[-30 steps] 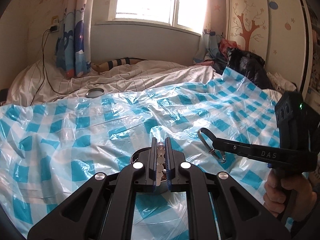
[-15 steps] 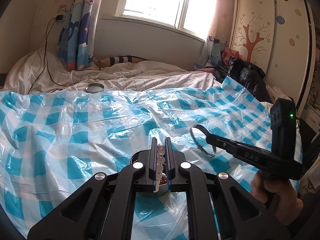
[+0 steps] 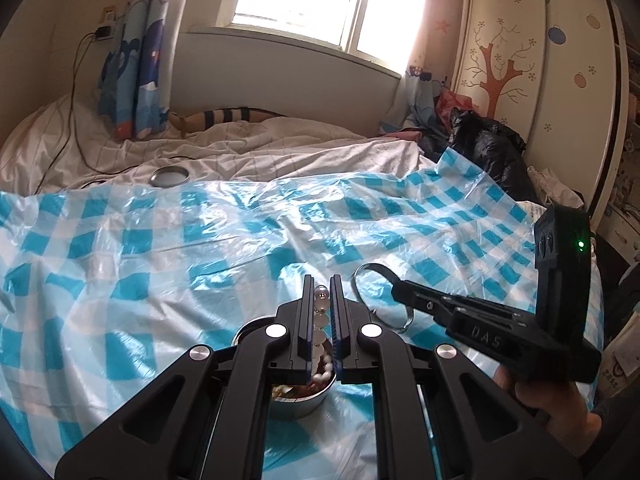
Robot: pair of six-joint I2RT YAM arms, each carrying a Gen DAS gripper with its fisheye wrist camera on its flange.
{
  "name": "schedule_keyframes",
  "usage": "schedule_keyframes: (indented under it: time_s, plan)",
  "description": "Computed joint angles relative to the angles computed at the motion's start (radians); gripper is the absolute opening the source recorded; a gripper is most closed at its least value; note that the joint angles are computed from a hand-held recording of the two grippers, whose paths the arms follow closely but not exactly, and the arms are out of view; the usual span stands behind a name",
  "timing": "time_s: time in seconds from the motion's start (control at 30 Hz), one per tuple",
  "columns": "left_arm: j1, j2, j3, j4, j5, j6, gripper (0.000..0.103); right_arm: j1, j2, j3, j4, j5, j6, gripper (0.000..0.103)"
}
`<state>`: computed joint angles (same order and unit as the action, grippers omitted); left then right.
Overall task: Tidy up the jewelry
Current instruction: 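Lower the bead bracelet into the tin and open the left gripper while the right gripper holds the bangle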
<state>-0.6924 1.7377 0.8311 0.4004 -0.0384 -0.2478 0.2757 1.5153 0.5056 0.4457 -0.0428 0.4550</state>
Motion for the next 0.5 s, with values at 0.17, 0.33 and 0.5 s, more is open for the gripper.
schedule_keyframes:
  time_s: [0.17, 0.33, 0.5]
  plan:
    - [-0.005, 0.064, 0.052, 0.001, 0.011, 0.001, 0.007, -0.013, -0.019, -0.005, -0.005, -0.006, 0.002, 0.004]
    - [-0.005, 0.069, 0.057, 0.001, 0.01, 0.001, 0.007, -0.019, -0.018, 0.001, -0.018, -0.007, 0.0, 0.004]
    - [0.001, 0.063, 0.056, -0.001, 0.004, 0.01, 0.007, 0.005, 0.003, 0.024, -0.063, 0.055, -0.018, 0.004]
